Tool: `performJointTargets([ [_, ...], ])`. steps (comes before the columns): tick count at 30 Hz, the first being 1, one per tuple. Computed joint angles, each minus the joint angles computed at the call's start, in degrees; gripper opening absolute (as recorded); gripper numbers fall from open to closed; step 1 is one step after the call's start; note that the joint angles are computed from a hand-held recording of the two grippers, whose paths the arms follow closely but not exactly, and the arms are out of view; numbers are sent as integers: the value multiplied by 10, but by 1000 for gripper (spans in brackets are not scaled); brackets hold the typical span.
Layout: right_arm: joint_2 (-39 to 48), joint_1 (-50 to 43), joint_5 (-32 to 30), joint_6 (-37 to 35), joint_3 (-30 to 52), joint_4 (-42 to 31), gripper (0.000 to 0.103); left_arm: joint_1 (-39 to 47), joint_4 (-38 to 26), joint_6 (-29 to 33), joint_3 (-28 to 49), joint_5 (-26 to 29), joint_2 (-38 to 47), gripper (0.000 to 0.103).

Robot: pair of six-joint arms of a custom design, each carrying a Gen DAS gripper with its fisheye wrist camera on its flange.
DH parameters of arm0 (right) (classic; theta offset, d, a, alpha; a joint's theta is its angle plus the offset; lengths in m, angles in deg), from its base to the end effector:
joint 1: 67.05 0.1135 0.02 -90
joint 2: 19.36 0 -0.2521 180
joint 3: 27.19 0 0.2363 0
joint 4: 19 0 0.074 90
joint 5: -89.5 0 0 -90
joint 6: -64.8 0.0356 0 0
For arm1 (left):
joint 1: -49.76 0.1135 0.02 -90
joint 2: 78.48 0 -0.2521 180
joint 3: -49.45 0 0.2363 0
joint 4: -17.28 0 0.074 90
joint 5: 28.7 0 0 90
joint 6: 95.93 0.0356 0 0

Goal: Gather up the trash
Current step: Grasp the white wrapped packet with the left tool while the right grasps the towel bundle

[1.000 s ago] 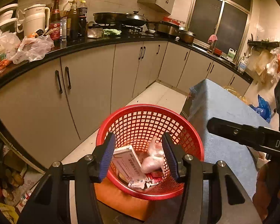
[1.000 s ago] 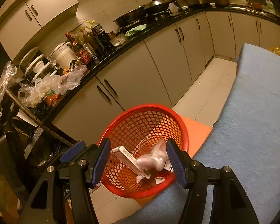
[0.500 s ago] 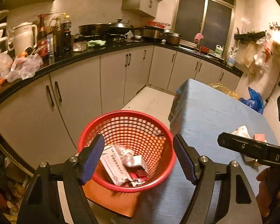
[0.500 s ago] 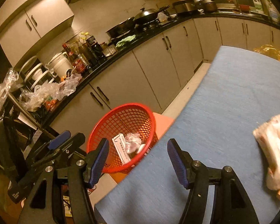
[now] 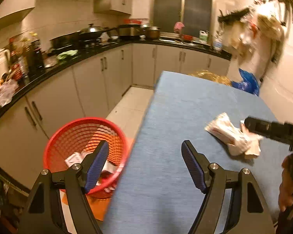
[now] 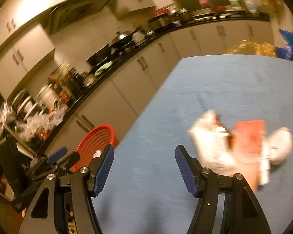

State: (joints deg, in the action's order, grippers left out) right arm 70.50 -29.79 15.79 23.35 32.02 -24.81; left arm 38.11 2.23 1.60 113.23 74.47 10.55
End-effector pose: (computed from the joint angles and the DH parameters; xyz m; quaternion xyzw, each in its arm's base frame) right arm 0.2525 0.1795 0.1809 0.1504 0.8733 0.2109 0.4127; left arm 0.3043 -0.0710 0.1945 0.1977 0.8808 -0.1190 0.4135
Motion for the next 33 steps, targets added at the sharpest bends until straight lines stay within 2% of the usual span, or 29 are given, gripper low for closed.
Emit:
performJointTargets([
  [5,-121,-40,17,19,-111,0,71,-76,-19,-13,1,-23,-2,76],
  [8,-182,-72,35,31,-156,-24,72,-123,-37,-28,14,-30,7,76],
  [12,-209,-129,42,30,-185,-56,76,-178,-77,-59,58,-32,41,76],
  [15,-197,-180,26,20,-212,-34,76,-213,-94,-85,97,-43,75,76],
  [17,-178,-217,-4,16,-237,9,76,-224,-110,-103,131,-46,103,76],
  [23,-95,-270,-91,-8,-231,78,76,-226,-174,-154,246,3,199,76],
  [27,-54,-262,-100,-26,-217,93,76,-228,-197,-179,302,23,247,76],
  [29,-46,-261,-100,-25,-218,96,70,-232,-205,-189,323,25,267,76],
  [30,-44,-263,-103,-28,-219,99,56,-235,-207,-192,332,21,275,76],
  [33,-49,-265,-101,-33,-228,103,42,-242,-216,-204,362,8,302,76],
])
